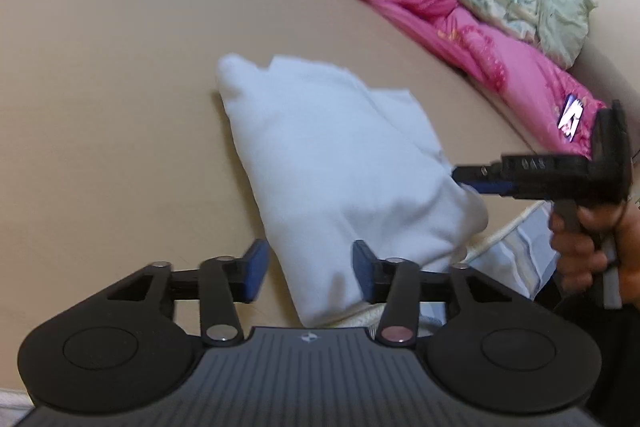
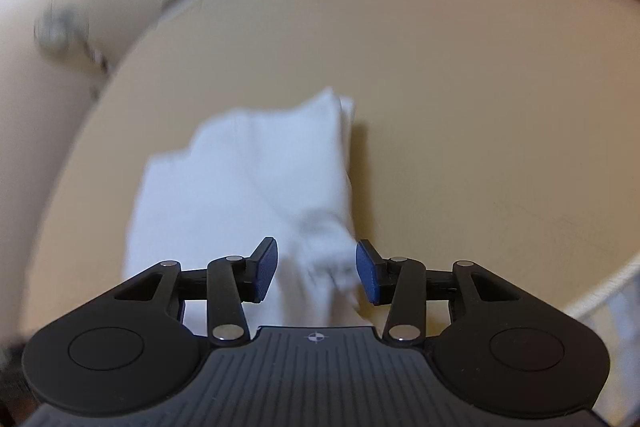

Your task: Fold small clothes

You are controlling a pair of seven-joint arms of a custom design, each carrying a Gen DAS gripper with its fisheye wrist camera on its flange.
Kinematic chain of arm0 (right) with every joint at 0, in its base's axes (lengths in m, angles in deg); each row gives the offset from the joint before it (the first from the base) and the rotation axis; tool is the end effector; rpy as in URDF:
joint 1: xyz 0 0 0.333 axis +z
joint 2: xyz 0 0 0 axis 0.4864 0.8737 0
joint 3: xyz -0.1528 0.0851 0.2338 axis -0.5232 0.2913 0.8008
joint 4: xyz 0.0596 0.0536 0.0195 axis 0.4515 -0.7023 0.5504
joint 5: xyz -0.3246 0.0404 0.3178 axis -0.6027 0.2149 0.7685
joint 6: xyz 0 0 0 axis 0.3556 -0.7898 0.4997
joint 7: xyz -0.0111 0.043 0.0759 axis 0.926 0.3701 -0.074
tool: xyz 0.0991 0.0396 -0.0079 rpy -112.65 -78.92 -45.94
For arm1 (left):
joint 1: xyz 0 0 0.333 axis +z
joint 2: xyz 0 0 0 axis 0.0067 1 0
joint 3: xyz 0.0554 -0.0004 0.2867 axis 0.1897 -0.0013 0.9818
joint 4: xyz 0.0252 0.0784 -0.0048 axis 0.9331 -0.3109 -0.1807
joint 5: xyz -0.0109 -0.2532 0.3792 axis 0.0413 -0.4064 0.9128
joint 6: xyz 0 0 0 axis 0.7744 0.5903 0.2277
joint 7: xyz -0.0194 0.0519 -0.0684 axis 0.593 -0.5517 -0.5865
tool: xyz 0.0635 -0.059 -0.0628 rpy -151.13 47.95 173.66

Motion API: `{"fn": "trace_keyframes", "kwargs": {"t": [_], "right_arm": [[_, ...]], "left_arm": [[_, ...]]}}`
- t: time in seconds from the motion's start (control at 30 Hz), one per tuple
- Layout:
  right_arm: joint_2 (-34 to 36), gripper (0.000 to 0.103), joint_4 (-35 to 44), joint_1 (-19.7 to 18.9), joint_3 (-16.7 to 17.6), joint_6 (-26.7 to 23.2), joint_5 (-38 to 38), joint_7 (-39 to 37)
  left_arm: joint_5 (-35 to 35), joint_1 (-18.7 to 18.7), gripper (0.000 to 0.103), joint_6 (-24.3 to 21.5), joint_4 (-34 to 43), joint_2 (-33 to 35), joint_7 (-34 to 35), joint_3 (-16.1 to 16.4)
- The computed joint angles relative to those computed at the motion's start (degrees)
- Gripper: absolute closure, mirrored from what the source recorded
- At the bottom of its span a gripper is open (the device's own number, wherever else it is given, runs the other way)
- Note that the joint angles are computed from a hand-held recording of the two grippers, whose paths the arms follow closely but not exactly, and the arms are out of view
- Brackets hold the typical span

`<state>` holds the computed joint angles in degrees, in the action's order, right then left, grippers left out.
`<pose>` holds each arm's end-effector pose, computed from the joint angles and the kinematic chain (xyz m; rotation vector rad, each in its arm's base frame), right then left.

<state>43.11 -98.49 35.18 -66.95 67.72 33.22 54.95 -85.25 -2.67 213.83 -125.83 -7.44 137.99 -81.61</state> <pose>0.6920 0.0875 0.5799 -1.6352 1.9181 0.0299 0.6738 -0.1459 0.5569 -1.8798 2.0894 -1.0580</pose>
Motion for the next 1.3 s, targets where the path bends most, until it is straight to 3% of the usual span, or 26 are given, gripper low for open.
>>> {"fn": "trace_keyframes", "kwargs": {"t": [0.17, 0.23, 0.33, 0.43, 0.5, 0.57, 0.6, 0.63, 0.7, 0.8, 0.93, 1.03, 1.13, 1.2, 1.3], "right_arm": [[-2.96, 0.062, -3.72, -0.28, -0.07, -2.71, 1.80, -4.73], [-4.99, 0.099, -6.00, -0.42, -0.17, -1.36, 5.35, -7.69], [-9.18, 0.100, -10.43, -0.70, -1.04, 3.68, 10.27, -9.82], [-12.88, 0.100, -14.33, -0.57, -2.76, 8.90, 23.66, -12.81], [-13.99, 0.100, -15.40, -0.08, -4.20, 6.88, 25.19, -11.33], [-10.58, 0.100, -10.85, -1.56, -3.34, -4.06, 14.08, -5.91], [-8.77, 0.099, -8.62, -1.53, -2.64, -8.55, 7.26, -3.88], [-7.96, 0.092, -7.58, -1.42, -2.11, -9.85, 3.60, -3.44], [-9.41, 0.076, -9.43, -1.06, -1.38, -4.91, -0.48, -3.08], [-14.15, 0.072, -15.65, -0.69, -0.50, 9.48, -4.96, 0.59], [-13.69, 0.072, -16.10, 1.97, -1.87, 15.34, 8.06, -10.86], [-10.52, 0.068, -13.22, 2.67, -0.81, 13.96, 6.83, -12.75], [-4.99, 0.064, -6.90, 2.25, -0.07, 3.16, -6.68, -7.81], [-4.30, 0.052, -5.37, 2.54, 0.29, 3.87, -9.64, -5.43], [-4.58, 0.054, -5.23, 2.03, 0.07, 8.58, -5.96, -2.35]], "left_arm": [[2.07, 0.21, 0.050, -3.21, 2.75, 3.80, -4.43, -0.30], [-1.01, 1.15, 0.086, -4.06, 2.99, 4.25, -2.48, -0.81], [0.43, 0.93, 0.091, -0.21, 0.54, 1.91, 1.06, -1.11], [-5.95, 1.52, 0.100, 0.86, -1.76, -1.42, 5.43, -0.47], [-3.91, 1.40, 0.103, -1.39, -2.12, -2.42, 5.95, 0.46], [2.62, 0.96, 0.103, -5.78, -1.32, -1.73, 4.45, 0.89], [5.50, 0.66, 0.103, -6.51, -1.29, -1.52, 3.84, 0.87], [7.46, 0.36, 0.102, -4.85, -2.11, -1.91, 3.33, 0.80], [4.56, 0.12, 0.097, 1.50, -4.48, -3.39, 4.08, 0.83], [-0.85, -0.85, 0.095, 10.50, -7.21, -4.80, 7.76, 0.88], [-1.67, -2.29, 0.095, 13.85, -7.40, -3.24, 10.77, 0.39], [13.31, -2.84, 0.091, 10.09, -6.04, -0.51, 2.16, 0.25], [19.61, -3.12, 0.089, 11.32, -7.92, -1.01, 0.07, -0.27], [17.80, -2.82, 0.084, 11.55, -8.27, -1.67, 0.82, -0.35], [18.74, -2.66, 0.077, 11.09, -6.96, -1.21, -2.24, -0.14]]}}
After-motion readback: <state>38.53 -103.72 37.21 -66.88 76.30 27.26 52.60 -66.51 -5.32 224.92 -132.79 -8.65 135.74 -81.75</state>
